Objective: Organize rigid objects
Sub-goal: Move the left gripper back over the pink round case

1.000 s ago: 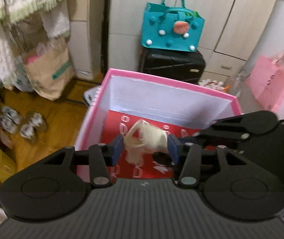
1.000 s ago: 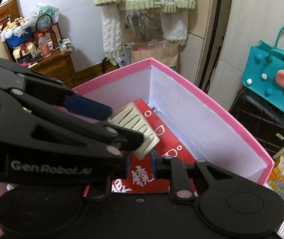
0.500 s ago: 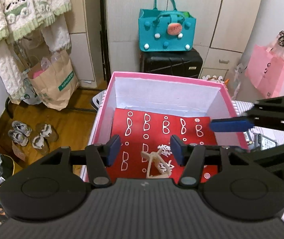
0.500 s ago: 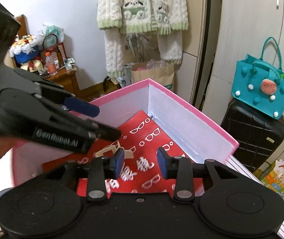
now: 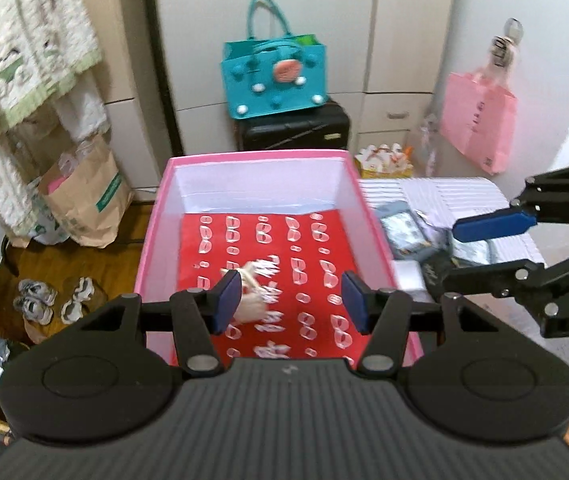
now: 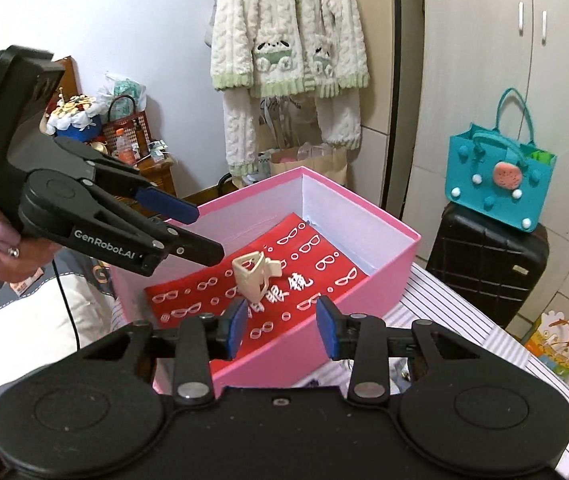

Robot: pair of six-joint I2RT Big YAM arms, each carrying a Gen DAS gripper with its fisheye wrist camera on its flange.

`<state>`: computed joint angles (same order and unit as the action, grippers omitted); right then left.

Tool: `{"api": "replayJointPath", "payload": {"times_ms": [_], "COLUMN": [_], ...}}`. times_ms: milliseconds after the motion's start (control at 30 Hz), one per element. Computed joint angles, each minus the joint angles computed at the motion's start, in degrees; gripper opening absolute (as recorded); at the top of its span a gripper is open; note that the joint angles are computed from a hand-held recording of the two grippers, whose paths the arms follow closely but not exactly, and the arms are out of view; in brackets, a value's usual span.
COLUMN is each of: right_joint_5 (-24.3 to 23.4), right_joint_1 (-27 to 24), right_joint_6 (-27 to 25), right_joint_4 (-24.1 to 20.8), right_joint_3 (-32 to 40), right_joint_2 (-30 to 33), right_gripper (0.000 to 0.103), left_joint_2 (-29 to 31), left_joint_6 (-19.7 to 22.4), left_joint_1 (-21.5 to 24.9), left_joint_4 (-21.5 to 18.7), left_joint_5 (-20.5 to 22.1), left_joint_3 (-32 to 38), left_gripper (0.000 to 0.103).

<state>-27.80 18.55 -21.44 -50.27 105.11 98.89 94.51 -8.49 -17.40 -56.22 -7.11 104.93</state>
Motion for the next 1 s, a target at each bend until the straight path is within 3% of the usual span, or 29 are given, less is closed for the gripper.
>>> {"api": "replayJointPath", "payload": {"times_ms": [533, 733, 1000], "right_joint_5": [-1.0, -2.6, -5.2], "right_joint_1": [-6.5, -9.7, -12.6], "right_joint_6": [-4.1, -3.5, -3.3], "right_joint_4": [9.6, 12.9, 19.0], "right_joint_3": [-24.0, -29.1, -34.7], "right_joint_2": [-16.7, -18.0, -16.4], "right_gripper": [0.052, 0.061, 0.064], "left_joint_2": [-1.4, 0.2, 4.3], "left_joint_6": [4.8, 5.1, 2.5], "left_joint_1": [-10.9, -13.6, -14.6], "left_joint_4": [0.3, 4.3, 7.1], "left_joint_5": [0.4, 2.8, 4.7], "left_joint_3": [-1.9, -3.9, -4.1], "left_gripper": [0.063, 0.072, 0.073]}}
